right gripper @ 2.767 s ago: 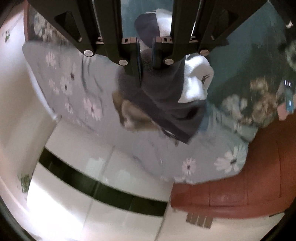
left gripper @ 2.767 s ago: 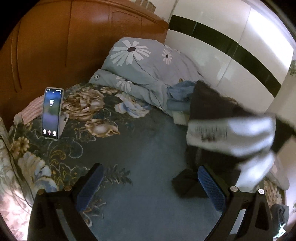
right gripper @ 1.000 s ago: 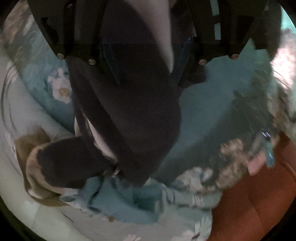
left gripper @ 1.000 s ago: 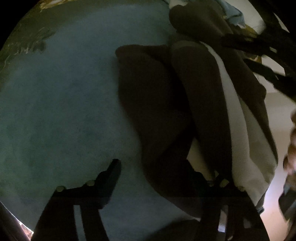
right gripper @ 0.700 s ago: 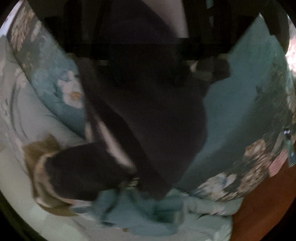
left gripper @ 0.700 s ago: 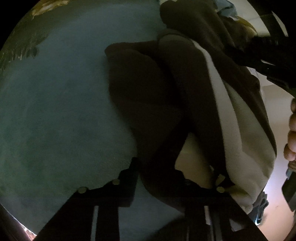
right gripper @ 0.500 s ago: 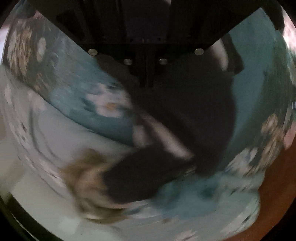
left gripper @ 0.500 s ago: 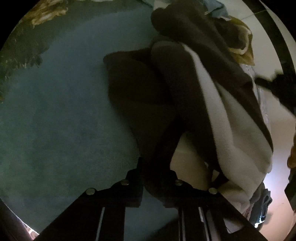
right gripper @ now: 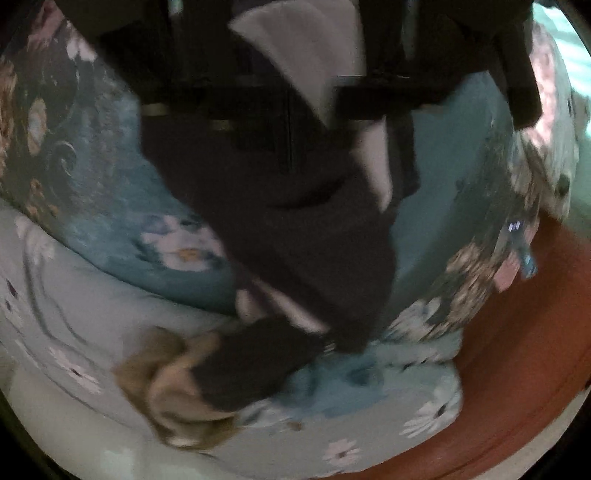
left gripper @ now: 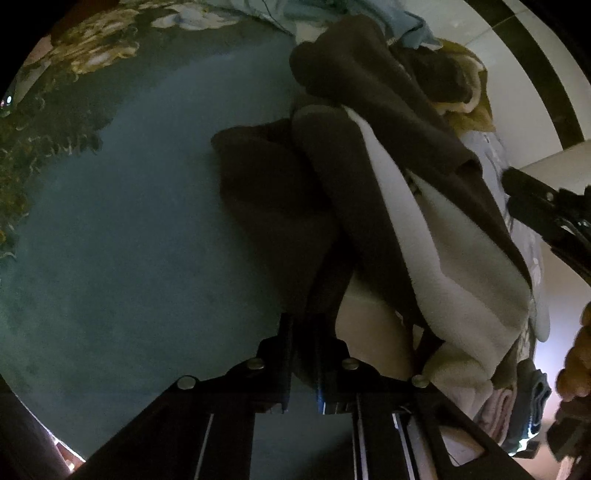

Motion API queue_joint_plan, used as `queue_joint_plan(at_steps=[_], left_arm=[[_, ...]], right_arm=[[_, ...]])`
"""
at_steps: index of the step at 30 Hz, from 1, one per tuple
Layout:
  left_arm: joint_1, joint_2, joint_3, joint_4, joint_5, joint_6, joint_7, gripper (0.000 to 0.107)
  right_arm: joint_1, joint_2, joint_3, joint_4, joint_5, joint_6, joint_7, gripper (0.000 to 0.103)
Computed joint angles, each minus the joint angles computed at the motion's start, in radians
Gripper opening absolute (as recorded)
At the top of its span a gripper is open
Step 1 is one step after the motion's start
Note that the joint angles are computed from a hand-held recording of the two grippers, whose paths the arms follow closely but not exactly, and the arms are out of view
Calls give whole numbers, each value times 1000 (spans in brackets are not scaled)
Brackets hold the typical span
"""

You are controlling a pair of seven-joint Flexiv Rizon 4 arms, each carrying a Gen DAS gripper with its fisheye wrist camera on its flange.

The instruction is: Fold clothes

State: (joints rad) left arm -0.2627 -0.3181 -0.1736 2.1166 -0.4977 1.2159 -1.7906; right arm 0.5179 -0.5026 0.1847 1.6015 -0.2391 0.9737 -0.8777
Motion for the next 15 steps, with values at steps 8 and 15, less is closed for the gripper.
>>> queue_joint_plan(at_steps=[8, 15], left_arm=[[-4, 31, 21, 7, 29, -30, -21, 10], [9, 61, 56, 21, 70, -44, -73, 3]], right_arm=[[45, -128, 12, -157, -30, -96, -131, 59], [81, -226, -38, -285, -25, -235, -115, 60]])
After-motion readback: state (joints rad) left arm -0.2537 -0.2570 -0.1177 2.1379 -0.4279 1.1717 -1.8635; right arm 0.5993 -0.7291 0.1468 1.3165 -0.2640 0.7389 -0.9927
